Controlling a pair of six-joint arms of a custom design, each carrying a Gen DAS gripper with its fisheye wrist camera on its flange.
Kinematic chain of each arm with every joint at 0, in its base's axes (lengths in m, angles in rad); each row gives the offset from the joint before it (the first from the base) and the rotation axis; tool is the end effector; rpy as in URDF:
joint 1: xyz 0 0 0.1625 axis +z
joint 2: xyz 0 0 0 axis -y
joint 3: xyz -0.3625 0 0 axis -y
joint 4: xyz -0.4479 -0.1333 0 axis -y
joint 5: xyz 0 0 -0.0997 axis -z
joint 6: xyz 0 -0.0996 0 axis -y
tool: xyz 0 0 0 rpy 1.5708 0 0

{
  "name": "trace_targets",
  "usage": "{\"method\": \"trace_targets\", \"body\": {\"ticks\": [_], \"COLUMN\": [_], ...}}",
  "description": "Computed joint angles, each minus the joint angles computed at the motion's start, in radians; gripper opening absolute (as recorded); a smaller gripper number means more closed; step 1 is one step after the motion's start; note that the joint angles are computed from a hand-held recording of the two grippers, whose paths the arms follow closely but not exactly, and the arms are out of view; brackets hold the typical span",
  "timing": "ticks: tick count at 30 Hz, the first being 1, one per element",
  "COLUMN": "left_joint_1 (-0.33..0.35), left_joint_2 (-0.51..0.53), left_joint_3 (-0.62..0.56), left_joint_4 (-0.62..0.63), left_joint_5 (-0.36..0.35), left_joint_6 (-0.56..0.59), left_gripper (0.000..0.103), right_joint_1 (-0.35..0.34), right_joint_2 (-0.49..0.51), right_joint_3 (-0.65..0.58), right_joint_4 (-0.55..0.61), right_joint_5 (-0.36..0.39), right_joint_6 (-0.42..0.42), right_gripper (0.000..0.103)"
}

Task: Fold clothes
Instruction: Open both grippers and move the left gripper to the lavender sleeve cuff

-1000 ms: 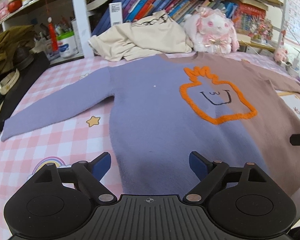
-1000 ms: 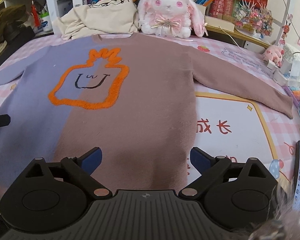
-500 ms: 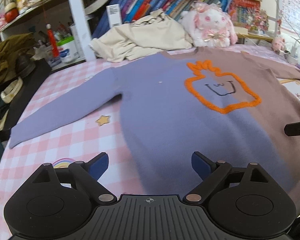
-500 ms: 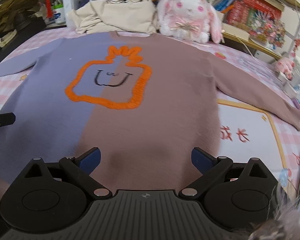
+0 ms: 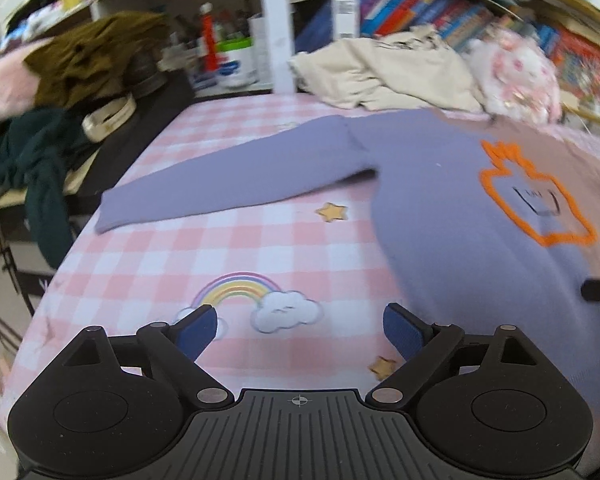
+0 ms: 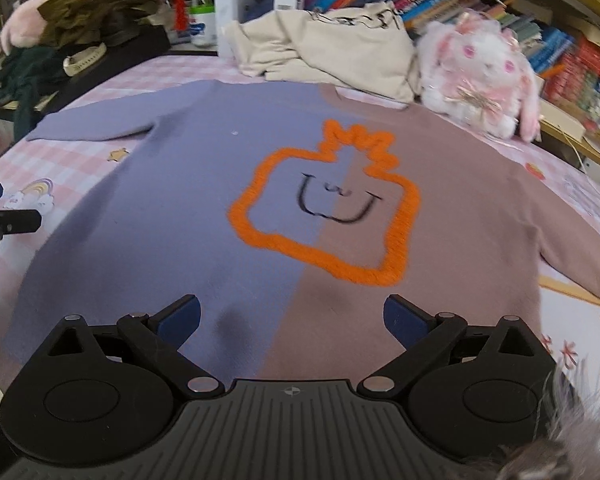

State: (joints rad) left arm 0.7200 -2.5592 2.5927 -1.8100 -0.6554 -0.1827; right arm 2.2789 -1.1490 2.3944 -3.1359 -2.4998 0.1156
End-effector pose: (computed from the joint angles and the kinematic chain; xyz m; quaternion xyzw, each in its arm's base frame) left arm -0.0517 -0.3277 0.3078 0.2497 0.8579 -0.2972 0.3367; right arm 0.3040 -0.2728 0.0436 0.1895 -0.8650 0.3075 0.3483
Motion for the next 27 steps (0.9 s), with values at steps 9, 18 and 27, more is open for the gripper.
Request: {"method": "trace_targets", "body": {"ticks": [9,18,27], "left_joint_1": [0.178,0.316,0.441], "left_joint_2": [0.234,0.5,0.697], "left_joint_3": [-0.086,-0.168,-0.286], "left_joint_4": [-0.402,-0.846,-1.063], "left_joint_5": [-0.024,0.029,0.066], "left_joint_6": [0.064,0.204,0.272], "left_gripper": [0.092,0.082,0.065], "right_joint_1": [-0.014,-0.004,0.017], "right_joint_2": [0.098,0.106,0.091], "right_joint_3": [-0.042,-0.036,-0.028], "right_joint_4": [-0.196,-0.353,-0.375], "right_joint_5": [0.015,0.05,0.043], "right_joint_6": [-0.13,-0.197,-0.263], "right_gripper": [0.103,0.103,0.103]}}
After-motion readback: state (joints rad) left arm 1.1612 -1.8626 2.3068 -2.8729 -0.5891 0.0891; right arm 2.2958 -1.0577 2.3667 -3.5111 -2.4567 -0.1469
